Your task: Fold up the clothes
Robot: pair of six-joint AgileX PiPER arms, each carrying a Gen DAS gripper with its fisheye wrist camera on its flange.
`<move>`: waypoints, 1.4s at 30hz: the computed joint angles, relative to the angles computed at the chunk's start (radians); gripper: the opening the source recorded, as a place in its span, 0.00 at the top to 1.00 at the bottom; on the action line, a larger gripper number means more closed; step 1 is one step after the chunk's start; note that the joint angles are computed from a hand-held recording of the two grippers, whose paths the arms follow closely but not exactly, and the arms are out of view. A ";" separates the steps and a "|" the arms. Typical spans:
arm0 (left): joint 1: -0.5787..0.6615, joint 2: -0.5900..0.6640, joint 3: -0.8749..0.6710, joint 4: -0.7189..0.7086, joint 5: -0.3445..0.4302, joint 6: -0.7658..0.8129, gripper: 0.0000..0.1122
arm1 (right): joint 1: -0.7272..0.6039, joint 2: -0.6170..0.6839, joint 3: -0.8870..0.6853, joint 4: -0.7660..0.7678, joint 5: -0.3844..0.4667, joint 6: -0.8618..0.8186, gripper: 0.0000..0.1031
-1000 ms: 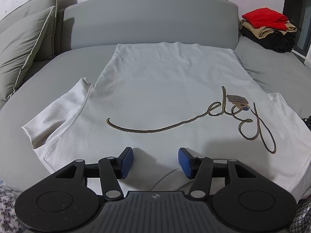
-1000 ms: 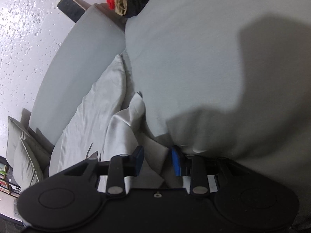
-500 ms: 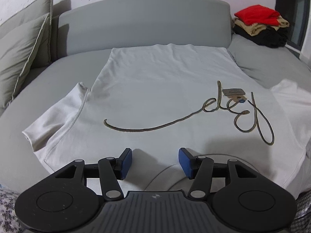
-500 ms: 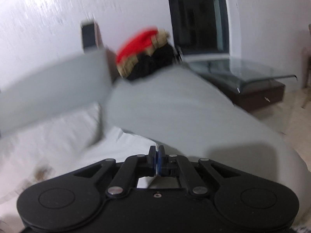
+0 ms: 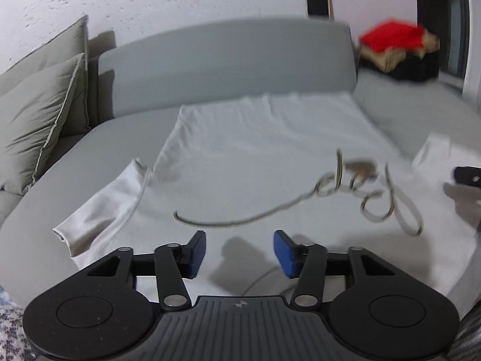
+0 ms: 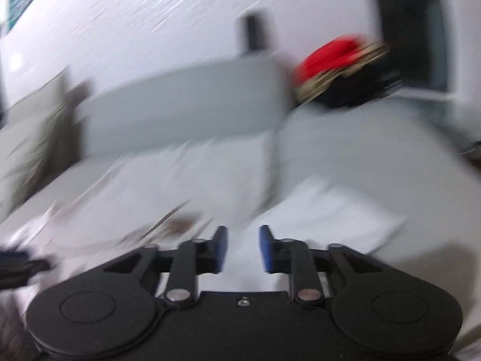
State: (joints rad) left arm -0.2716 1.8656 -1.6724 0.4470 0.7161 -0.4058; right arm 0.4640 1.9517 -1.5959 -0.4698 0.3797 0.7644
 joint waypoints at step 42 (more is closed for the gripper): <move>0.548 0.098 -0.249 -0.638 -0.001 0.063 1.00 | -0.153 0.273 -0.322 1.420 0.265 -0.917 0.48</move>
